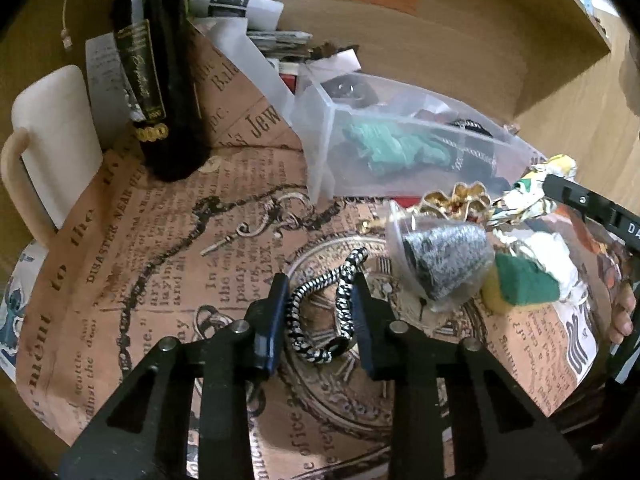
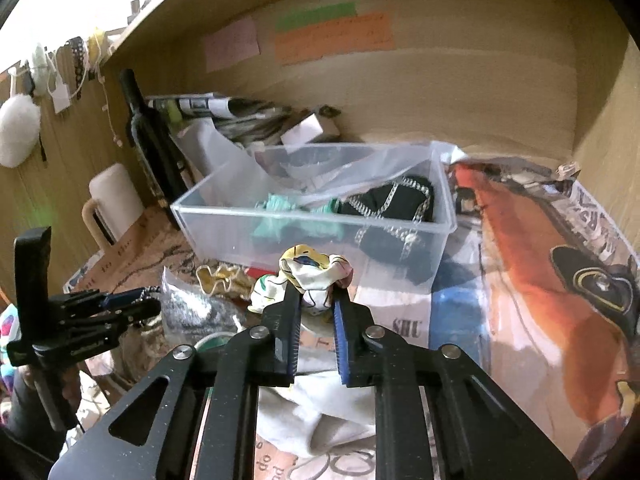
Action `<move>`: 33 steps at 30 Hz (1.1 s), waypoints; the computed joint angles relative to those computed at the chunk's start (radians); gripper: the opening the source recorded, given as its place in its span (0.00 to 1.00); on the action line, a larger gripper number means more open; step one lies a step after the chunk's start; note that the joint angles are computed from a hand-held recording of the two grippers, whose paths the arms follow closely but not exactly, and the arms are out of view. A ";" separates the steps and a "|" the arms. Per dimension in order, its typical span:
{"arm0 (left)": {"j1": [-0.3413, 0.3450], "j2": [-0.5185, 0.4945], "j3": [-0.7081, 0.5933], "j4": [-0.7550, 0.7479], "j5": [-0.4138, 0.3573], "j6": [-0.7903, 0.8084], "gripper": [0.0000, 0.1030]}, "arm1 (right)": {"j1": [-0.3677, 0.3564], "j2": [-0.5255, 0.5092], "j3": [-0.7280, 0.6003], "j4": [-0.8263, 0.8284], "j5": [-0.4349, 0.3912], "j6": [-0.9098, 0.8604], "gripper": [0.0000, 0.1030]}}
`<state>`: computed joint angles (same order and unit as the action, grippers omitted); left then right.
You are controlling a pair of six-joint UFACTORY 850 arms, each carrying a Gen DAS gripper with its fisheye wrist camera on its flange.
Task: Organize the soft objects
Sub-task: 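Grasp the beaded bracelet with the left tool while the right tool grasps the patterned cloth, then carry the bracelet and cloth over the box and open both tools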
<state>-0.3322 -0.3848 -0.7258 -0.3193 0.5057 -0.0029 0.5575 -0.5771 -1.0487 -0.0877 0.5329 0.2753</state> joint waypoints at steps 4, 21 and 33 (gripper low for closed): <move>-0.001 0.026 0.005 -0.040 0.014 0.042 0.29 | -0.002 0.022 0.017 0.031 0.028 -0.029 0.13; 0.000 0.052 -0.131 -0.096 0.028 0.198 0.30 | -0.009 0.067 0.000 0.106 0.126 -0.146 0.13; 0.020 -0.104 -0.364 -0.123 -0.144 0.282 0.30 | -0.031 -0.077 -0.206 0.048 -0.076 -0.120 0.13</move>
